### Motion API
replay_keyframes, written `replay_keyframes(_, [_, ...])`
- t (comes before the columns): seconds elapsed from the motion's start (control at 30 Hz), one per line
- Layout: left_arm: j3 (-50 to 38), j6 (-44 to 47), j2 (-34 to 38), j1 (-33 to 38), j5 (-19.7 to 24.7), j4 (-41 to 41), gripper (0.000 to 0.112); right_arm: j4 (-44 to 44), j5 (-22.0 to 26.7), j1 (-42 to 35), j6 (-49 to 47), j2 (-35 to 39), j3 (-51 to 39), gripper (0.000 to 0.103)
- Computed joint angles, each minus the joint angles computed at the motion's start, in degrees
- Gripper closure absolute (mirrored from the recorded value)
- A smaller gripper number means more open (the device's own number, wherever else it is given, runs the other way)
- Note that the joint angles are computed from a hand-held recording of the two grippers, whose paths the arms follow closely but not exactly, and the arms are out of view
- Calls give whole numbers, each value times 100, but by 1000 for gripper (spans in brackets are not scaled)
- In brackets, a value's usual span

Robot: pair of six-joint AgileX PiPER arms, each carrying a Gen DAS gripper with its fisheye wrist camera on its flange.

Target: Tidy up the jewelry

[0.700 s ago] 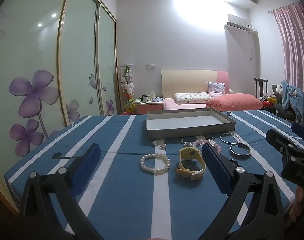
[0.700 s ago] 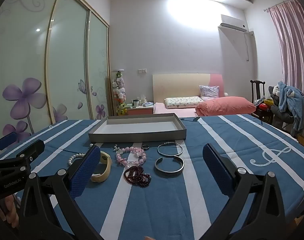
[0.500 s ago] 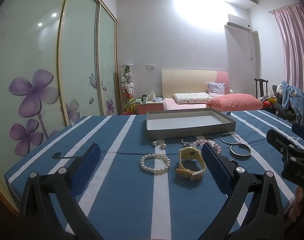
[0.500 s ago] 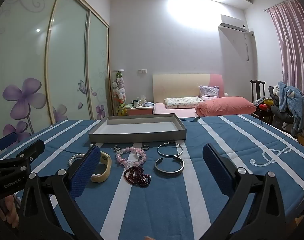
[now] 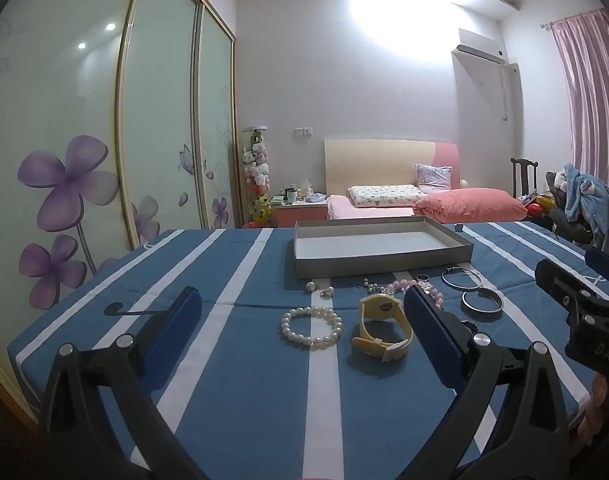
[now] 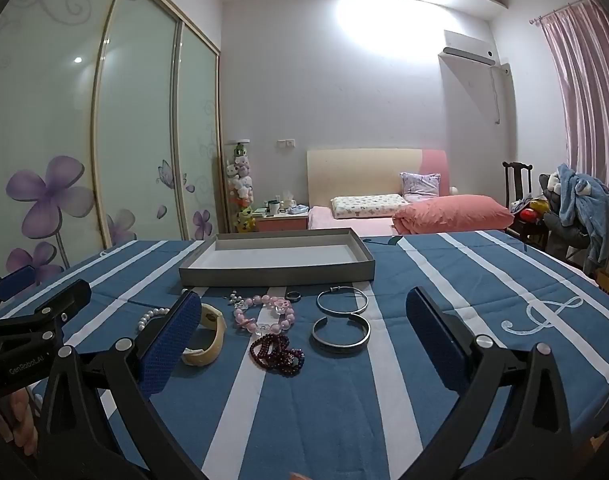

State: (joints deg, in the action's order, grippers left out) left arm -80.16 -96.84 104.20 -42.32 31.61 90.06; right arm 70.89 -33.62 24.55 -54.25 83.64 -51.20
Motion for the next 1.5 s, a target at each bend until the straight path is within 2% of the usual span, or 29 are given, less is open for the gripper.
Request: replay_keyframes(1.5, [-34, 128, -3, 5, -27, -182, 14, 1, 9, -6, 3, 9, 15, 2])
